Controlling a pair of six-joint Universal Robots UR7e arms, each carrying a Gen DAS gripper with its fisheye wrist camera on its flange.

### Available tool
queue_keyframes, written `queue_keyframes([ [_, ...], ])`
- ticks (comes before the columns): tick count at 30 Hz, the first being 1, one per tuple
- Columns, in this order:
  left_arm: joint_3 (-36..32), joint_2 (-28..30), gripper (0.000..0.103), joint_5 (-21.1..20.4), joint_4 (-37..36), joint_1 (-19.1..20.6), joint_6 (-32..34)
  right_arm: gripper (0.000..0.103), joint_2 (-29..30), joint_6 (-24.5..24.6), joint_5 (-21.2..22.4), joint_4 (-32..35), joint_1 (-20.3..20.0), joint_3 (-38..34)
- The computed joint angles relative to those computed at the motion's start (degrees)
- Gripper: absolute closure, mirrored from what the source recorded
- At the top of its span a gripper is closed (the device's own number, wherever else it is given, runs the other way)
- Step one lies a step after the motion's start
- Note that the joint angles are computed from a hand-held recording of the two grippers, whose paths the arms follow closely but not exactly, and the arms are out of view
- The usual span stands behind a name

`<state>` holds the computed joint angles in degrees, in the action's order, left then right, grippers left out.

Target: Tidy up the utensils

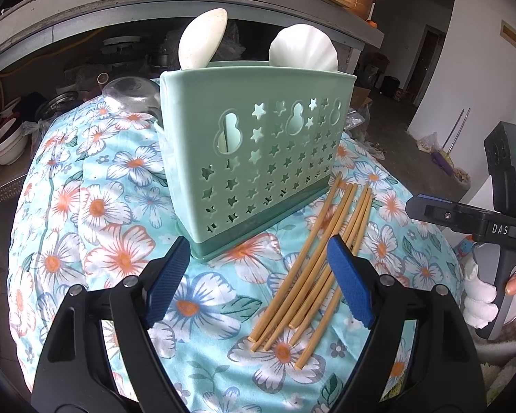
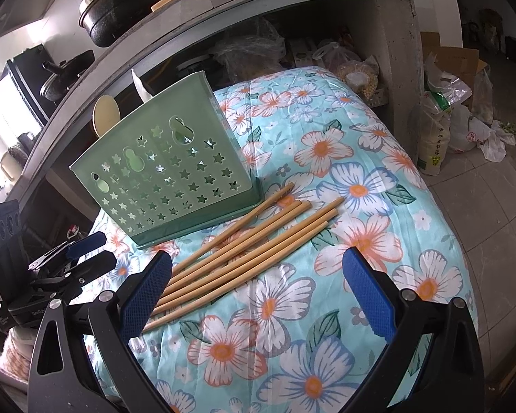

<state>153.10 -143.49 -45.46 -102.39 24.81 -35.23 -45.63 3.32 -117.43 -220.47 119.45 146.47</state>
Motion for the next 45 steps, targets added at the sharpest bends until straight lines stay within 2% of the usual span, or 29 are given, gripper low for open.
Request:
queue_keyframes([
  [15, -0.2, 1.83, 0.025, -0.2, -4.07, 3.7, 1.35, 0.006, -0.29, -0.7, -0.79, -0.31, -0.09, -0.1],
  [23, 0.2, 1.37, 0.025, -0.1, -5.64, 4.61, 2.46, 0.006, 0.65, -2.02, -3.36, -0.78, 0.78, -0.71],
  [26, 0.38, 0.81, 0.025, 0.6, -5.06, 4.16, 2.16, 0.006, 1.11, -2.65, -4.94, -1.27, 1.35, -1.01],
  [31, 0.65, -0.23, 0.025, 2.04, -3.08, 2.61, 1.57, 0.006, 2.88, -3.82, -12.55, 0.33, 2.98, -2.95],
  [33, 0.91, 0.18, 0.025, 2.08, -4.33, 2.78, 2.35, 0.006, 1.96, -2.64, -13.53, 2.79, 2.29, -3.11],
  [34, 1.04, 1.03, 0.025, 1.66, -6.02, 3.36, 3.09, 0.007, 0.33, -0.49, -11.75, 3.71, 1.11, -2.26],
  [37, 1.33, 2.75, 0.025, 0.69, -9.05, 3.84, 4.74, 0.007, -4.12, 3.31, 0.12, 3.02, -4.24, 1.59],
  [38, 1.46, 2.68, 0.025, 1.04, -8.73, 3.18, 4.8, 0.009, -4.59, 3.95, 2.69, 2.76, -5.36, 2.38],
  [41, 1.66, 2.56, 0.025, 1.77, -7.81, 1.76, 5.25, 0.024, -4.6, 6.2, 10.77, 3.06, -8.63, 3.87],
  [43, 1.69, 3.23, 0.025, 1.77, -8.47, 1.9, 6.43, 0.031, -3.65, 7.91, 18.05, 2.75, -11.91, 4.5],
  [45, 1.72, 3.99, 0.025, 1.8, -9.47, 2.22, 7.83, 0.037, -2.31, 8.93, 23.29, 2.1, -14.15, 4.57],
])
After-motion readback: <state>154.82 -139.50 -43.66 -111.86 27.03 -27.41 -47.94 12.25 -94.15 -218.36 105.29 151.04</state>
